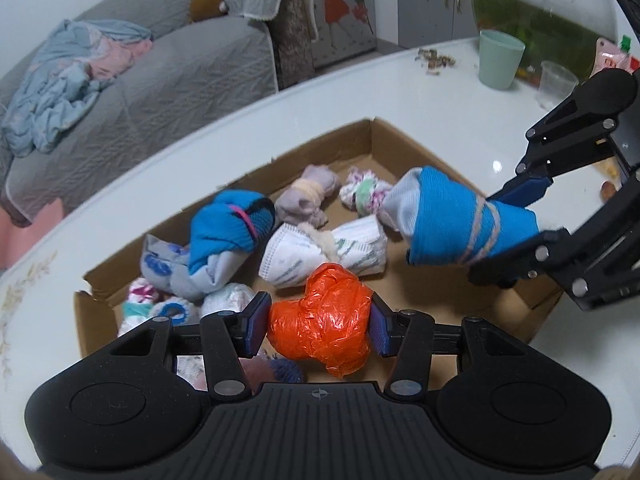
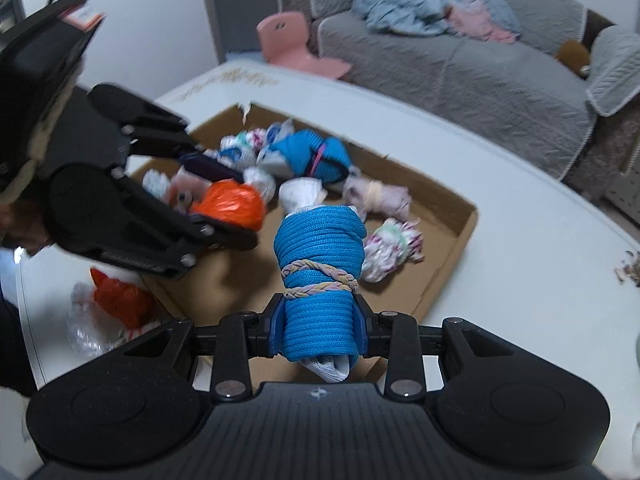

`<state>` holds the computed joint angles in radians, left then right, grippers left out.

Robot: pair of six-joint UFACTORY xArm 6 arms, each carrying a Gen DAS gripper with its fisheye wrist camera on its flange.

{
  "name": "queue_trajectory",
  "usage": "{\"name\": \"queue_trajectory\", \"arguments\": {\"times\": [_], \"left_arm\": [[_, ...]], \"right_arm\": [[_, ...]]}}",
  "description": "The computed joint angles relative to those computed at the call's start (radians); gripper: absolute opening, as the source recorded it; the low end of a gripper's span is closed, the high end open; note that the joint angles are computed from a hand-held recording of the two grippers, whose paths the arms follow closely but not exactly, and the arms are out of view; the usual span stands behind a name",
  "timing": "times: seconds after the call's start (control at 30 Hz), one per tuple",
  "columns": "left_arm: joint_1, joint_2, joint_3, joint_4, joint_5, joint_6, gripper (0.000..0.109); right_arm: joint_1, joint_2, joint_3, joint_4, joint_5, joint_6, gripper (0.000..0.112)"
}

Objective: Organize objects
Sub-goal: 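Carry both held bundles over the tray and lower them in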

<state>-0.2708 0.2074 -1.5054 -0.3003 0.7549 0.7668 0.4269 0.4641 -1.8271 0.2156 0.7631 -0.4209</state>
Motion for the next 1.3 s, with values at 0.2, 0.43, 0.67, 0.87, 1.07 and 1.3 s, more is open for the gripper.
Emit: {"name": "queue_trajectory", "arguments": {"times": [0.2, 0.43, 0.67, 0.87, 1.07, 1.3], "left_arm": [[-0.002, 0.031, -0.011, 0.009, 0.004, -0.008, 0.056], [-0.010, 0.060, -0.023, 0.015, -0.004, -0.014, 0.057], [-0.011, 0.097, -0.052, 0.002, -0.016, -0.050, 0.057], [-0.022, 0.106, -0.054, -0.016, -0.040, -0.056, 0.057], [-0.019, 0.111, -0.060, -0.027, -0.034, -0.052, 0.058], [-0.016, 0.108, -0.055, -0.023, -0.037, -0.061, 0.063]], "right_arm": [[0.003, 0.071, -0.085, -0.025, 0.078, -0.019, 0.031], [0.004, 0.133, -0.160, -0.059, 0.118, -0.035, 0.031], [-0.007, 0.179, -0.215, -0.078, 0.111, -0.013, 0.031], [-0.012, 0.187, -0.222, -0.068, 0.105, -0.026, 0.031], [-0.014, 0.185, -0.217, -0.061, 0.103, -0.034, 0.031], [-0.012, 0.194, -0.227, -0.067, 0.102, -0.029, 0.030]]}}
